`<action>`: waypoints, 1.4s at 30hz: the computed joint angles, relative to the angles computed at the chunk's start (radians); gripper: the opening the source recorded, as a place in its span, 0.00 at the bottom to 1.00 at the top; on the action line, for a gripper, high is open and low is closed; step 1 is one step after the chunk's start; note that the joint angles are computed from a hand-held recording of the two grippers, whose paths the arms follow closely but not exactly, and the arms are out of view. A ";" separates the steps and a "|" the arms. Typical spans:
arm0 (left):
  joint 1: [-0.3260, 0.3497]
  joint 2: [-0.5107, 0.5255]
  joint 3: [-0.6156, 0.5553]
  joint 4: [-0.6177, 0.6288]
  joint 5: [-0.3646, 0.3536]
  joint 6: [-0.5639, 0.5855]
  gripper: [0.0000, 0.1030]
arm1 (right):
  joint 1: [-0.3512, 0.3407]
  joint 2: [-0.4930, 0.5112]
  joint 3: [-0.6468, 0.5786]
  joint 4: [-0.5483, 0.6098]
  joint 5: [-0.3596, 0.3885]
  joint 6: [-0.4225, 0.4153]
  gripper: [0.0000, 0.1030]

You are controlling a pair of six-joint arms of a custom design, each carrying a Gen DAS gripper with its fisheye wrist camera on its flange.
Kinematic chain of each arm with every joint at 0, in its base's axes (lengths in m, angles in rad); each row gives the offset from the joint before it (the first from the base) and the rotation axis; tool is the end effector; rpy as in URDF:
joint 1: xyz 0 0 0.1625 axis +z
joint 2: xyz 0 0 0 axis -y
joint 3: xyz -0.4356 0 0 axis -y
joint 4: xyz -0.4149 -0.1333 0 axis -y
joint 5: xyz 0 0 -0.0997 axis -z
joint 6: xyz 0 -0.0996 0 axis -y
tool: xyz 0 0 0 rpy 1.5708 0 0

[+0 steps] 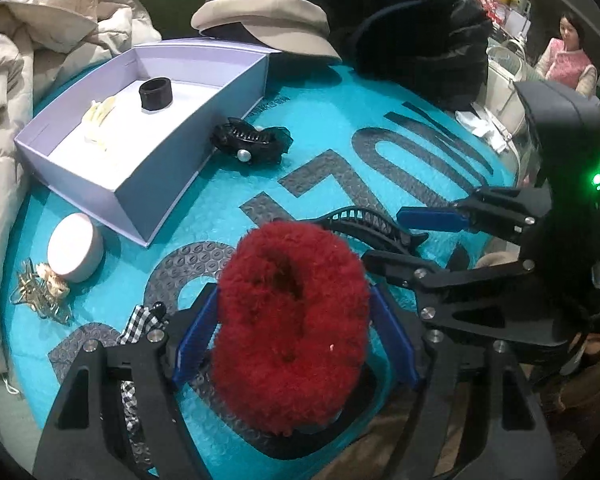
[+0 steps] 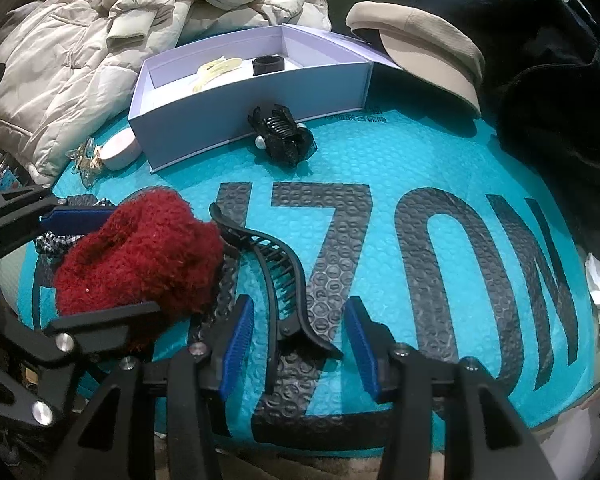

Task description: Organize objects

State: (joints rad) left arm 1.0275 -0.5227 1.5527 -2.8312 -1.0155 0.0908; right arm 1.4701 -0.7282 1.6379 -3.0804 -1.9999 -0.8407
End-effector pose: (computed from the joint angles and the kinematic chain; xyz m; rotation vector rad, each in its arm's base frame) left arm -0.2067 -0.7016 -0.0354 0.7330 2.5105 -0.4619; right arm 0.0197 -0.7189 0.1064 0.7359 -2.3562 0.4355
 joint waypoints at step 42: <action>-0.024 -0.090 -0.039 0.159 -0.014 -0.149 0.35 | 0.054 -0.090 0.040 -0.002 0.048 0.028 0.17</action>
State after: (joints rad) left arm 1.0034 -0.6126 1.5139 -2.6718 -1.0292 -0.0582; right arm 1.5242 -0.8186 1.6775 -3.0823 -1.9522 -0.8127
